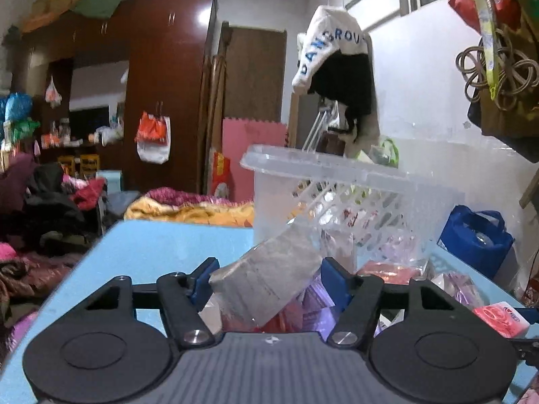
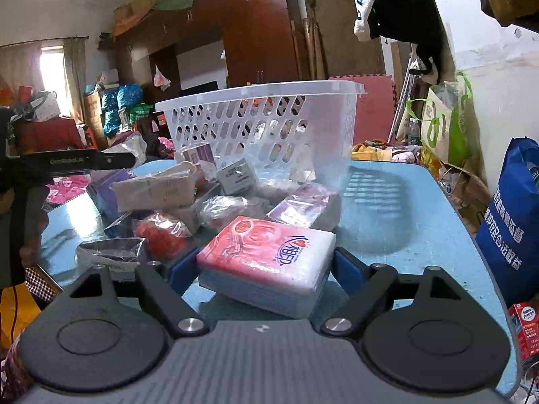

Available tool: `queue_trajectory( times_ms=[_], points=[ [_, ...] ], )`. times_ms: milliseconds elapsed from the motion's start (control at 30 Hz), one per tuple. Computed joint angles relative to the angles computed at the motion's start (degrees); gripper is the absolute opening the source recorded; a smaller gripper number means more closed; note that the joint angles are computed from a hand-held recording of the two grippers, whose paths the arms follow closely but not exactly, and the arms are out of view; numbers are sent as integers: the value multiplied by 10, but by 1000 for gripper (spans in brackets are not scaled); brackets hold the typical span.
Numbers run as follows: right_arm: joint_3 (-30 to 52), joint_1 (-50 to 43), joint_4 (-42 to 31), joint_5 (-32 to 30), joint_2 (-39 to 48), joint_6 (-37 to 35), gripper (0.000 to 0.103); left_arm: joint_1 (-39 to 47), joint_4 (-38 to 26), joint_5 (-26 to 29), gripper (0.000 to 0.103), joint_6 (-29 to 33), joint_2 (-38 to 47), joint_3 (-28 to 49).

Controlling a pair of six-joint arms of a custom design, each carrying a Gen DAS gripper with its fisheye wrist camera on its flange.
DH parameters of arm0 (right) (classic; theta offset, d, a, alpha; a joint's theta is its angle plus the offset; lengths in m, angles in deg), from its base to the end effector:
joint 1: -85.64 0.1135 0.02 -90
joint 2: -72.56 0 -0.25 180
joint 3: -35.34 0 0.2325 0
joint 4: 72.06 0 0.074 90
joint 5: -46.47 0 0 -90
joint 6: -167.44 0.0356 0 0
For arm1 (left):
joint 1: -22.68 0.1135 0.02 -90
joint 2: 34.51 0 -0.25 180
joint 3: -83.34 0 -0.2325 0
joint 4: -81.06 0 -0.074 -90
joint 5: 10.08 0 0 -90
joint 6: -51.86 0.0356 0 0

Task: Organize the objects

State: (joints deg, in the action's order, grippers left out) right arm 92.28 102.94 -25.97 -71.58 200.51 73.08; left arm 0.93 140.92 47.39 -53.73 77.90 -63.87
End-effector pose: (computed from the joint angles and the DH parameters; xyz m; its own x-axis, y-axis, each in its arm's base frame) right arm 0.3244 0.1186 0.0464 -0.3502 -0.1794 -0.9193 -0.6983 0.7042 0.1286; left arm 0.2440 -0.0767 0.0808 -0.2601 -0.1402 -0.9554 -0.2362 0.9686 -0.0778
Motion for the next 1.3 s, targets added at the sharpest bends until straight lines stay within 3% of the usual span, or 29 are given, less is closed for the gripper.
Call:
queue_trajectory(
  times_ms=[33, 67, 100, 167, 267, 367, 600, 800, 867, 1000, 1100, 1200, 1300],
  points=[
    [-1, -1, 3, -1, 1, 0, 87, -7, 20, -12, 68, 5, 1, -10],
    [-3, -3, 8, -3, 1, 0, 87, -10, 33, -13, 49, 7, -2, -16],
    [-6, -4, 12, -4, -1, 0, 87, -6, 45, 3, 40, 3, -9, -28],
    [-13, -8, 21, -6, -6, -1, 86, 5, 41, 37, 40, -11, -33, -43],
    [-21, -12, 33, -5, -12, 2, 86, 3, 30, 23, 40, -4, -36, -37],
    [-20, -18, 36, -7, -14, 5, 86, 16, 20, 48, 40, -13, -26, -30],
    [-25, -24, 48, -11, -14, 12, 86, -5, 72, 20, 39, 1, -7, -41],
    [-43, -32, 62, -24, -70, 32, 86, -11, 71, 40, 39, -3, -75, -66],
    [-42, -26, 54, -22, -107, 36, 86, -11, 34, 49, 39, 6, -128, -62],
    [39, -6, -50, -53, -163, 38, 86, 17, -108, 94, 39, 21, -197, 29],
    [148, 27, -159, -19, -161, 17, 86, 49, -224, 142, 39, -1, -184, 140],
    [285, 51, -285, 15, -113, -4, 86, 61, -305, 143, 39, -8, -146, 235],
    [377, 72, -354, 69, -64, -34, 86, 73, -370, 150, 39, -19, -105, 305]
  ],
)
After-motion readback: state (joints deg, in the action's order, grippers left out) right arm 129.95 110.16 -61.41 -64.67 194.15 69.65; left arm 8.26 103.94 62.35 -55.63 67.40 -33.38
